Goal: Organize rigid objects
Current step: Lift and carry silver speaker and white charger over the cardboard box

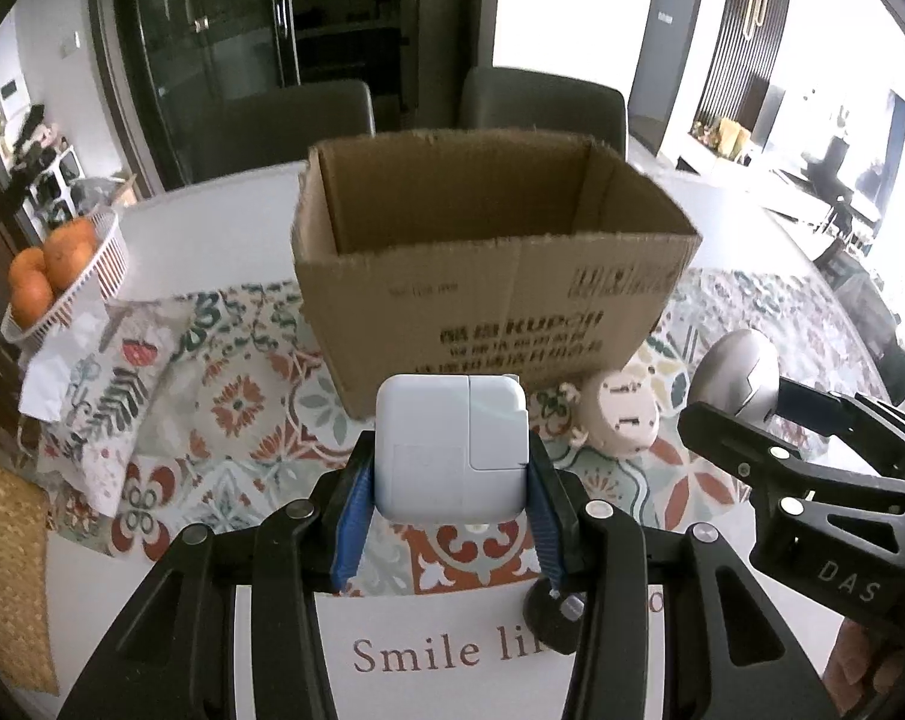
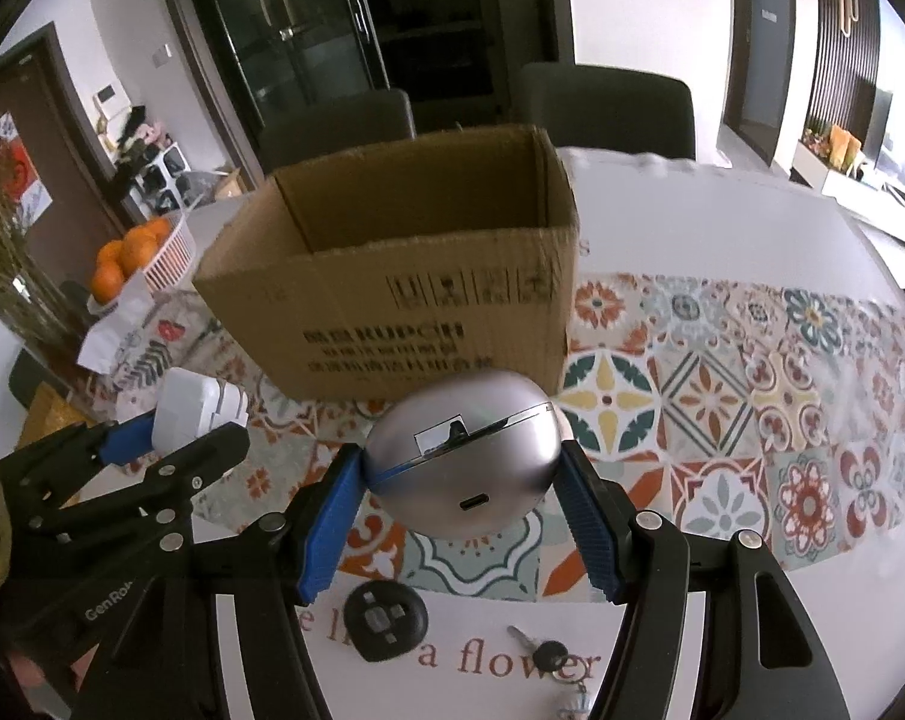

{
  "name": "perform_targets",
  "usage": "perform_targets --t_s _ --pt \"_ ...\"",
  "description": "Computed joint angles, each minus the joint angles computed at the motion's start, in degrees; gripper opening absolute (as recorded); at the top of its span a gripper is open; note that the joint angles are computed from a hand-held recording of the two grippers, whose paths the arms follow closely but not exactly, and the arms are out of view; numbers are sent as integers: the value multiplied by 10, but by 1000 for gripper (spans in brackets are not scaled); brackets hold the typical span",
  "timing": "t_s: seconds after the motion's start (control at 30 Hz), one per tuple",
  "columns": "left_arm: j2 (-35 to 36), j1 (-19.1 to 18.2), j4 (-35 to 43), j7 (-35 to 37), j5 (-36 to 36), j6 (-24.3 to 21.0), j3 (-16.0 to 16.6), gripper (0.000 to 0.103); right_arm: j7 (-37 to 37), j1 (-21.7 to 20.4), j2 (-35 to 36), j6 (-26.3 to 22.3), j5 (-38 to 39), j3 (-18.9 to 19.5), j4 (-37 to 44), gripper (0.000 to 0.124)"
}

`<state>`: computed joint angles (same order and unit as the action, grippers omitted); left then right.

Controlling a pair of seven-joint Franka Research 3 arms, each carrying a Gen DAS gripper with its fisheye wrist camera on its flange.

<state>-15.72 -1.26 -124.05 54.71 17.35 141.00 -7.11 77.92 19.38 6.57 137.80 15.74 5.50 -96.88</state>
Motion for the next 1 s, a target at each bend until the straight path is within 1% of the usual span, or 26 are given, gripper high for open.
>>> perform_targets --t_s 0.07,0.3,0.47,0.57,0.73,1.0 --pt "-3 4 2 -7 13 2 -3 45 -4 0 -1 4 5 1 4 65" --pt "-8 7 15 -7 16 13 1 45 -10 1 4 17 10 2 25 65" --pt "-7 16 32 -14 39 16 -3 45 -16 3 12 29 14 3 46 65" --pt "-4 19 44 -16 50 16 -4 45 -19 3 20 31 19 4 62 65" --pt "5 20 61 -9 48 22 0 45 -19 3 34 29 25 5 88 65" --pt "23 26 92 -7 63 25 1 45 -17 6 59 32 20 4 132 65"
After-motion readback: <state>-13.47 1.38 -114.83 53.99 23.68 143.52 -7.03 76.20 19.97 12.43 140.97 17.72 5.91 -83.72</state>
